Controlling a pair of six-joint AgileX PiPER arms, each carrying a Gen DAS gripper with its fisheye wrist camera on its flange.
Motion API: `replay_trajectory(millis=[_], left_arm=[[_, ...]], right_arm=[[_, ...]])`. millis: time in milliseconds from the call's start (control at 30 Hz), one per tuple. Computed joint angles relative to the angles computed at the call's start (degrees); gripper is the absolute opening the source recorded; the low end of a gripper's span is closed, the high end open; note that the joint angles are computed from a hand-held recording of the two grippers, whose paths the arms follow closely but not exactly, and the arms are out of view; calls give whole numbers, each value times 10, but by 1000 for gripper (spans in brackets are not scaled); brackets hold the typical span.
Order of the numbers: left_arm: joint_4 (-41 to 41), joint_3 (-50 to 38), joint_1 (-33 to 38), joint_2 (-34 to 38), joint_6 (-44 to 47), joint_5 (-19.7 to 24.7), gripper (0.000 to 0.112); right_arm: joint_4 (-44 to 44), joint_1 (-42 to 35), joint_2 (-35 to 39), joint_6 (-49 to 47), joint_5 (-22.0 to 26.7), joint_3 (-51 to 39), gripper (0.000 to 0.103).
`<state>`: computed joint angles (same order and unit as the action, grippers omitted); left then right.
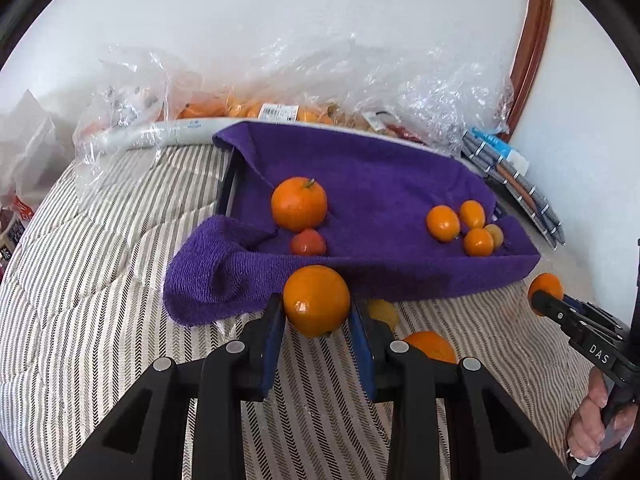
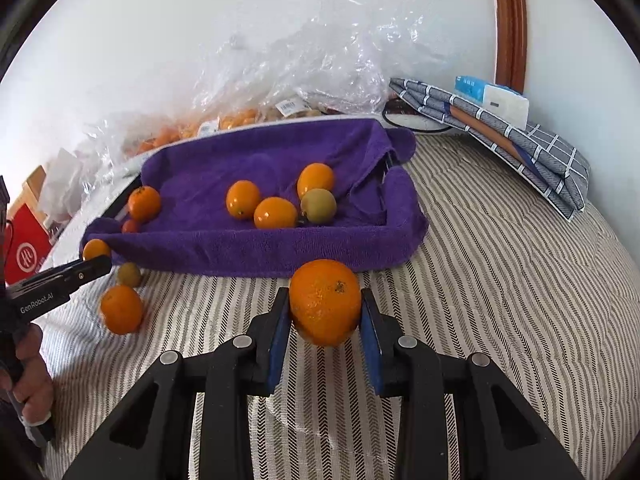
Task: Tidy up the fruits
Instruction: 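Grasp the large orange with the right tool and carry it to the towel, then lower the large orange onto the towel and open the right tool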
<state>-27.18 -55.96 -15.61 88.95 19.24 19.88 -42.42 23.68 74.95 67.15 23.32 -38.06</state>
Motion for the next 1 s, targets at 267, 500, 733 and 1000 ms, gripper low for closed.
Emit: replay_trajectory(millis=[267,500,733,1000], left_arm=[[-138,23,12,-25,143,-15,31],[-223,23,38,-22,204,-2,31],[-222,36,36,-35,190,-27,31],[-132,-36,24,-17,74,-3,31]], right_arm=[[-43,-7,-25,52,-20,19,33],[-8,-31,-39,16,-33,20,33],[84,-62,-31,-141,-11,-61,33],[211,-124,48,-322,-22,-165,33]])
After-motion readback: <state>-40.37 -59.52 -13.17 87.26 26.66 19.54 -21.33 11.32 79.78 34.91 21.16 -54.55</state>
